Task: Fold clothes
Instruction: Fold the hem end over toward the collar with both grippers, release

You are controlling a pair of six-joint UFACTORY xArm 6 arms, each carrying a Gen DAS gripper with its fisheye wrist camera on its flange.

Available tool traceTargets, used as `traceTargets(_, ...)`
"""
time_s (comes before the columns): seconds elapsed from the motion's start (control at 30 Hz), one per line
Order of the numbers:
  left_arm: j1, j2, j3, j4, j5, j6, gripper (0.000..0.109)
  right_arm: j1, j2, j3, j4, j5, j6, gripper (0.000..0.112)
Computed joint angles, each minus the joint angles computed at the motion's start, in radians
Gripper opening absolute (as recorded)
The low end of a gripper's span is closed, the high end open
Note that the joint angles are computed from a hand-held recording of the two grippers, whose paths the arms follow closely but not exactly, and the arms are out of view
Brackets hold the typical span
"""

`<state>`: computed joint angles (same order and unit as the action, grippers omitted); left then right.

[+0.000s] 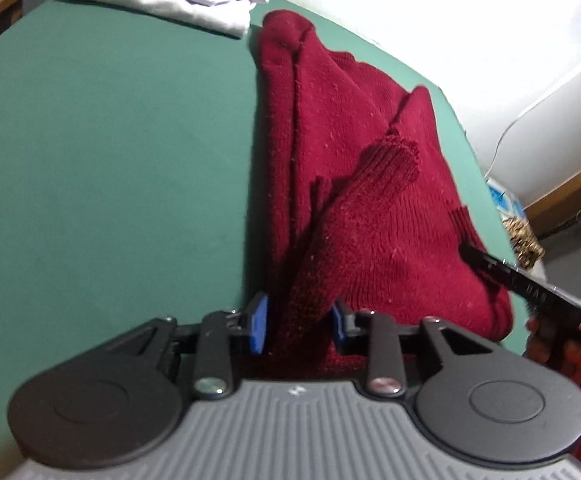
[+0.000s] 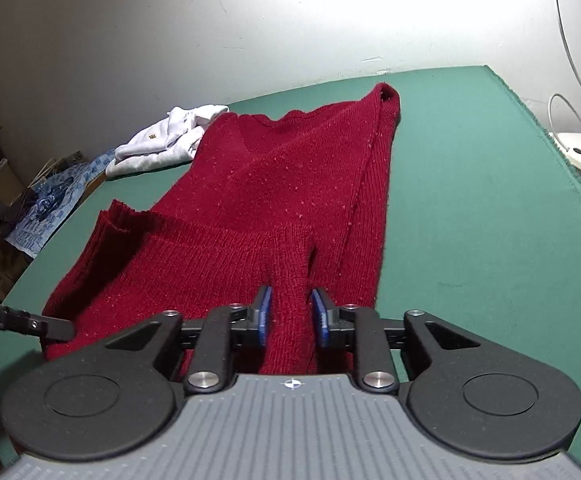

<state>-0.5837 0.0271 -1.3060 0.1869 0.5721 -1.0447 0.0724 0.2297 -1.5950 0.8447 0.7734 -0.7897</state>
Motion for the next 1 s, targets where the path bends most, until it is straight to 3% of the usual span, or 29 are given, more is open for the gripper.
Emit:
traceTargets(0.13,-0.018,-0.014,-0.055,0.199,0.073,-0.044,0.037,-0.003,-0.063,0.061,0.070,-0.090,-0.102,0.029)
traceTargets(0.17,-0.024,-0.008,-0.072,0.243,0.065,-0.059,0.037,-0.009,-0.071,0.062,0.105,-0.073,-0.129,0.029)
traceTargets(0.27,-0.031,0.034,-0.110,0.315,-0.063,-0.086,0.037,-0.023,-0.069,0.043,0.183,0.034,-0.157,0.028)
traceTargets(0.33,-0.042,0.107,-0.177,0.291,-0.086,-0.022,0.037,-0.004,-0.048,0.025,0.160,0.057,-0.131,0.027)
traceTargets(0.43,-0.048,0.235,-0.301,0.247,0.016,0.055,0.031,0.036,-0.008,0.004,0.041,0.010,-0.057,0.022)
traceTargets(0.5,-0.034,0.269,-0.311,0.300,0.056,0.015,0.032,0.043,0.017,-0.004,-0.003,-0.050,-0.008,0.016)
traceTargets(0.6,-0.002,0.245,-0.239,0.278,-0.044,-0.015,0.032,0.029,0.051,-0.034,-0.023,-0.065,0.054,0.009)
traceTargets(0.8,-0.040,0.243,-0.248,0.404,0.002,-0.097,0.032,0.035,0.026,0.019,0.038,-0.107,-0.029,0.009)
traceTargets(0.93,-0.046,0.251,-0.289,0.351,0.054,-0.043,0.034,0.018,0.027,-0.007,0.037,-0.076,0.016,0.009)
traceTargets(1.0,-0.050,0.253,-0.300,0.341,0.071,-0.013,0.039,0.002,0.004,-0.001,0.067,-0.077,0.037,0.017)
